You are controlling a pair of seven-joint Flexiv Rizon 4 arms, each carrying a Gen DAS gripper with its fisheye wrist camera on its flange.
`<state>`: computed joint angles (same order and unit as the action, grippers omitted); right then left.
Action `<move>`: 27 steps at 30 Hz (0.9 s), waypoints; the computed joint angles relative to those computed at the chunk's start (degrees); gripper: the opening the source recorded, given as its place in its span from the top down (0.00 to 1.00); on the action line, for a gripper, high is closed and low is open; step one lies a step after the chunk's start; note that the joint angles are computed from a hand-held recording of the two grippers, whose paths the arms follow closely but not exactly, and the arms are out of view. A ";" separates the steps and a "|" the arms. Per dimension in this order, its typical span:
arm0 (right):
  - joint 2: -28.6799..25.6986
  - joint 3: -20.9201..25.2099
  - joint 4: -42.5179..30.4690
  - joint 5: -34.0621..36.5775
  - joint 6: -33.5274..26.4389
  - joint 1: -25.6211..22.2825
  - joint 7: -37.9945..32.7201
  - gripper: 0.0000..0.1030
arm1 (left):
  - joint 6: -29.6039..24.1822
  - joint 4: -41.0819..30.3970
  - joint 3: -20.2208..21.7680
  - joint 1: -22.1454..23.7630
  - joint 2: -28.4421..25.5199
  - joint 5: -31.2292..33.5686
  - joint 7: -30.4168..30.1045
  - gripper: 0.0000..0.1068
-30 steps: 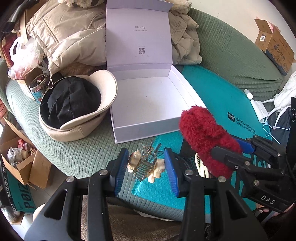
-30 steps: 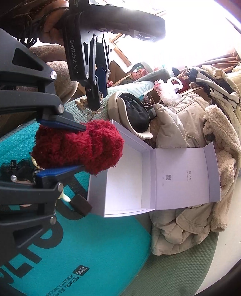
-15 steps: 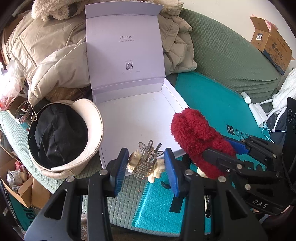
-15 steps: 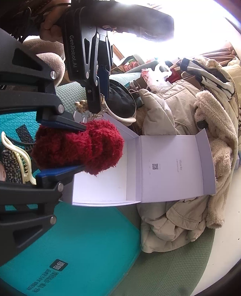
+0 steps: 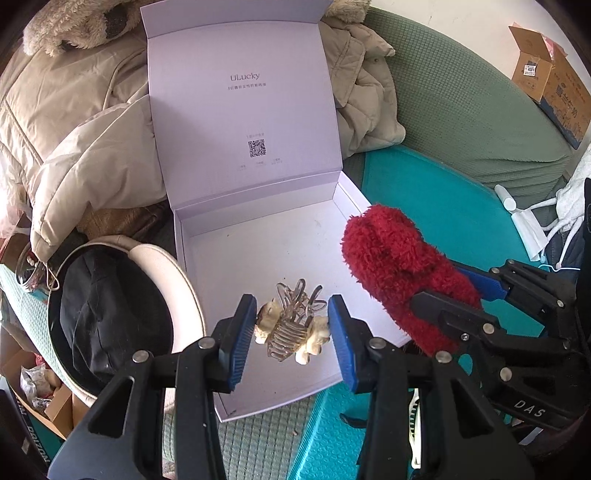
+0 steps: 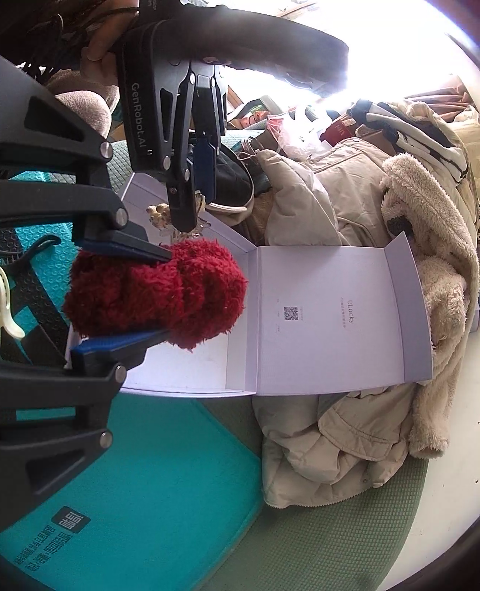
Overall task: Organize objects
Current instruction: 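Carry the claw clip and red scrunchie together into the open white box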
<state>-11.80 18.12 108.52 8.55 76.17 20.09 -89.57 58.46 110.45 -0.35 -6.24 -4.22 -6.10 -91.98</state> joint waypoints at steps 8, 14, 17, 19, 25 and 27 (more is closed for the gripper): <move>-5.05 -1.05 -5.28 -2.87 -0.80 0.13 0.13 0.66 | -0.36 -5.22 0.13 1.37 -5.47 -0.49 2.69 0.64; -8.97 -1.04 -9.28 -4.94 -1.58 -0.25 0.21 0.66 | -0.73 -9.74 0.31 1.77 -9.94 -0.17 4.45 0.64; -10.66 -0.87 -11.20 -5.59 -2.36 -0.61 -0.06 0.66 | -1.09 -11.98 0.37 1.86 -12.16 -0.12 5.17 0.64; -11.68 -1.03 -12.21 -6.13 -2.56 -0.60 -0.08 0.66 | -1.22 -13.13 0.50 1.87 -13.42 0.17 5.79 0.64; -14.35 -1.21 -14.83 -7.29 -3.76 -0.66 0.01 0.66 | -1.16 -15.18 0.53 2.28 -16.62 -0.45 7.62 0.64; -15.16 -1.30 -15.67 -7.55 -4.44 -0.60 0.24 0.66 | -1.06 -15.54 0.33 2.51 -17.48 -1.10 8.35 0.64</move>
<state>-26.96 16.81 92.85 1.00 71.73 19.49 -89.33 57.41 94.90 -0.02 -3.74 -21.70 -7.20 -83.62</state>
